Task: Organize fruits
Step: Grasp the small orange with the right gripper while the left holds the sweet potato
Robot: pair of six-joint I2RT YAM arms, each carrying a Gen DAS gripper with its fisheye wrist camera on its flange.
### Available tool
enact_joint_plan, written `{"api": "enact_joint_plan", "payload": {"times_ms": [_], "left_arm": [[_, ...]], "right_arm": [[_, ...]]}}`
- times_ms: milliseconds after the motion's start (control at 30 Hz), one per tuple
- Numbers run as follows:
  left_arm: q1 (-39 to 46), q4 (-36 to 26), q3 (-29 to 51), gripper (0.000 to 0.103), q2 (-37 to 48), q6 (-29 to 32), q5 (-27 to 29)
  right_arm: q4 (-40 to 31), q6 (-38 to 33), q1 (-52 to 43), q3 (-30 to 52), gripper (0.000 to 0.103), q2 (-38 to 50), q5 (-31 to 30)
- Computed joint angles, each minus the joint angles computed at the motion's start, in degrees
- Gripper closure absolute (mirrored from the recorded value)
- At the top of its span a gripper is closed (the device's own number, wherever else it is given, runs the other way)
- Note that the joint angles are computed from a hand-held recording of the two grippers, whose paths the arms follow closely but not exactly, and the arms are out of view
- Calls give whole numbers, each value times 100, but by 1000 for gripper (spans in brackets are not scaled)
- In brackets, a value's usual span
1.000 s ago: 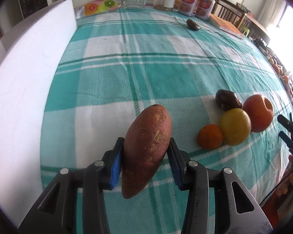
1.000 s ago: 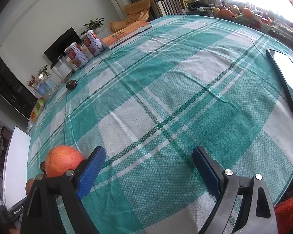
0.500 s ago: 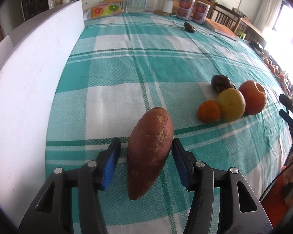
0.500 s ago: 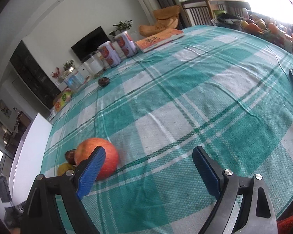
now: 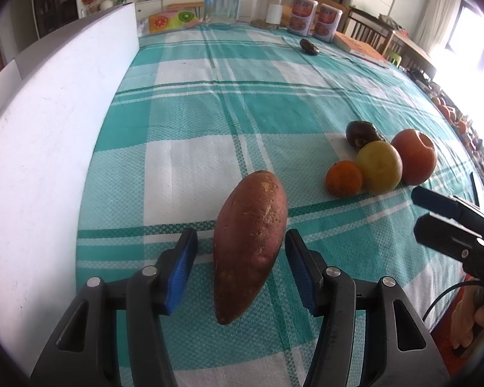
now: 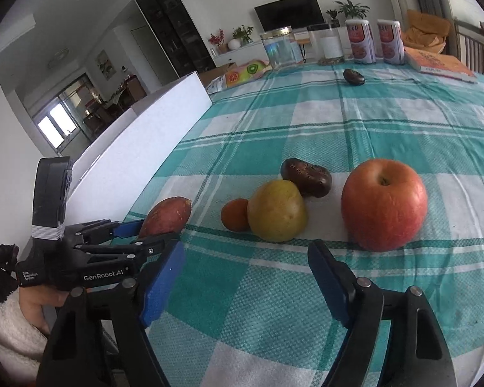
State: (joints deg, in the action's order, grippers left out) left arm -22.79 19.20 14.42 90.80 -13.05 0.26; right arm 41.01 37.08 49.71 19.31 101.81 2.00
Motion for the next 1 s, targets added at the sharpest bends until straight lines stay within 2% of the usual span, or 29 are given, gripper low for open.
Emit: {"api": "enact_joint_plan", "payload": {"times_ms": [100, 300, 467, 533, 567, 633, 667, 800, 967, 1000], "left_arm": [[171, -8, -77, 43, -152, 91, 130], [181, 106, -112, 42, -55, 27, 226], [207, 90, -176, 42, -148, 61, 226], [235, 75, -174, 42, -149, 84, 257], [219, 62, -171, 42, -149, 90, 244], [150, 13, -145, 42, -149, 113, 168], [120, -27, -122, 42, -154, 135, 142], [66, -252, 8, 42, -200, 322, 163], [-235, -429, 287, 43, 37, 442, -74], [-313, -446, 331, 50, 92, 420, -182]], "right_arm": [[160, 144, 205, 190, 27, 294, -433], [-361, 545, -20, 997, 29, 932, -178], [-1073, 434, -129, 1692, 36, 1169, 127], [-1209, 502, -104, 1880, 41, 1266, 288], [-1281, 487, -92, 1968, 46, 1304, 368], [-1566, 429, -70, 2146, 67, 1363, 524], [-1494, 438, -94, 2098, 73, 1363, 454], [-1102, 654, -98, 1531, 73, 1077, 183], [96, 1142, 106, 380, 73, 726, 118], [289, 1229, 179, 180, 73, 680, 178]]}}
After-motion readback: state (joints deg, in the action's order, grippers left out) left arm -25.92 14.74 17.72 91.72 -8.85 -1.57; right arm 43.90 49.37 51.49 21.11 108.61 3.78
